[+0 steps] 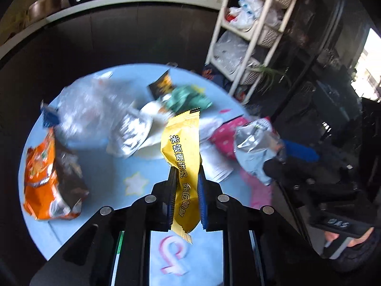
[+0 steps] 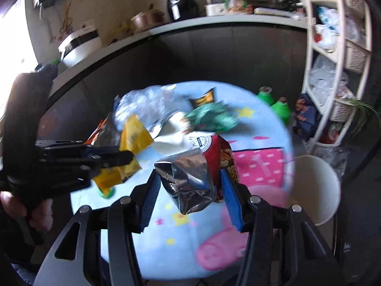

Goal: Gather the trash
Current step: 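Carry both items to the white bucket and open both tools to drop them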

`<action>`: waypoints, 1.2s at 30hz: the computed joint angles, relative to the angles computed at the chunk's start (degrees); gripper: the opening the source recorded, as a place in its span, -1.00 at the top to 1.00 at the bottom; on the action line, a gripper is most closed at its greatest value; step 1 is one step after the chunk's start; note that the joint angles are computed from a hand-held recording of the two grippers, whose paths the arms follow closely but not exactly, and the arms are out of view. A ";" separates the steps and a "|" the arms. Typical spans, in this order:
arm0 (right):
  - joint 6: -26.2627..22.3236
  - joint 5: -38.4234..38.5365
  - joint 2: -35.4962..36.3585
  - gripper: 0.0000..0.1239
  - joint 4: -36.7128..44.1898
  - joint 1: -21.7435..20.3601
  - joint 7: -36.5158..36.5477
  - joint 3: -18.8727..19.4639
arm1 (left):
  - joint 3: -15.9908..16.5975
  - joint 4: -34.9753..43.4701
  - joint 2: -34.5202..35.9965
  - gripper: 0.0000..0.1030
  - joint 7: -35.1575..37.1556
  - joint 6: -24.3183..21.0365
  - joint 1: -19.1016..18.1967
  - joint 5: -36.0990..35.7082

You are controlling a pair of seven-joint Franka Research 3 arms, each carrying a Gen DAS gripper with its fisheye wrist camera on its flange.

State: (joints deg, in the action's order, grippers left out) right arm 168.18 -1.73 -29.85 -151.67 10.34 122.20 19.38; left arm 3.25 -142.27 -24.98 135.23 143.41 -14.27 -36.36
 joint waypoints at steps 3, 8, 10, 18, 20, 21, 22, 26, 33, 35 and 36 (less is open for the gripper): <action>-0.67 -0.13 -4.70 0.16 -3.69 -2.81 1.62 -0.64 | -1.03 2.84 1.57 0.71 0.52 -1.44 -2.96 -3.23; -0.64 1.58 -10.61 0.16 -10.70 -5.60 1.50 -4.16 | -5.08 7.92 6.76 0.71 2.02 -1.58 -6.49 -6.51; -0.35 2.40 -11.82 0.16 -13.12 -6.73 0.66 -5.47 | -6.57 11.06 10.30 0.71 2.59 -2.80 -7.24 -8.35; 10.35 7.66 -5.60 0.15 -19.15 -6.63 -8.21 -14.29 | -15.88 25.42 27.28 0.71 -2.46 -4.07 -6.00 -4.73; 12.90 9.65 -2.09 0.14 -18.82 -4.66 -10.66 -17.61 | -17.69 27.96 30.89 0.70 -5.19 -2.89 -5.59 -0.82; 14.76 10.73 -0.29 0.14 -18.94 -3.72 -11.54 -19.17 | -18.45 29.75 33.10 0.70 -6.91 -3.08 -5.44 1.11; 15.67 11.70 1.10 0.13 -18.90 -3.25 -12.05 -19.94 | -19.07 30.67 34.37 0.70 -7.97 -3.11 -5.07 2.29; 17.49 14.71 5.98 0.11 -17.54 -0.19 -15.01 -23.70 | -20.99 33.69 39.13 0.66 -14.24 -1.15 -4.67 8.50; 19.12 18.94 6.71 -0.31 -18.09 -3.85 -17.46 -17.70 | -23.71 29.96 38.16 -0.31 -18.79 7.43 -2.70 14.07; 18.96 19.79 6.27 -0.33 -18.25 -4.35 -18.07 -16.85 | -24.30 30.22 38.07 -0.34 -18.78 6.85 -1.80 13.75; 18.87 20.23 5.85 -0.34 -18.44 -4.69 -18.13 -16.13 | -24.36 30.05 37.85 -0.41 -19.11 7.03 -1.62 13.83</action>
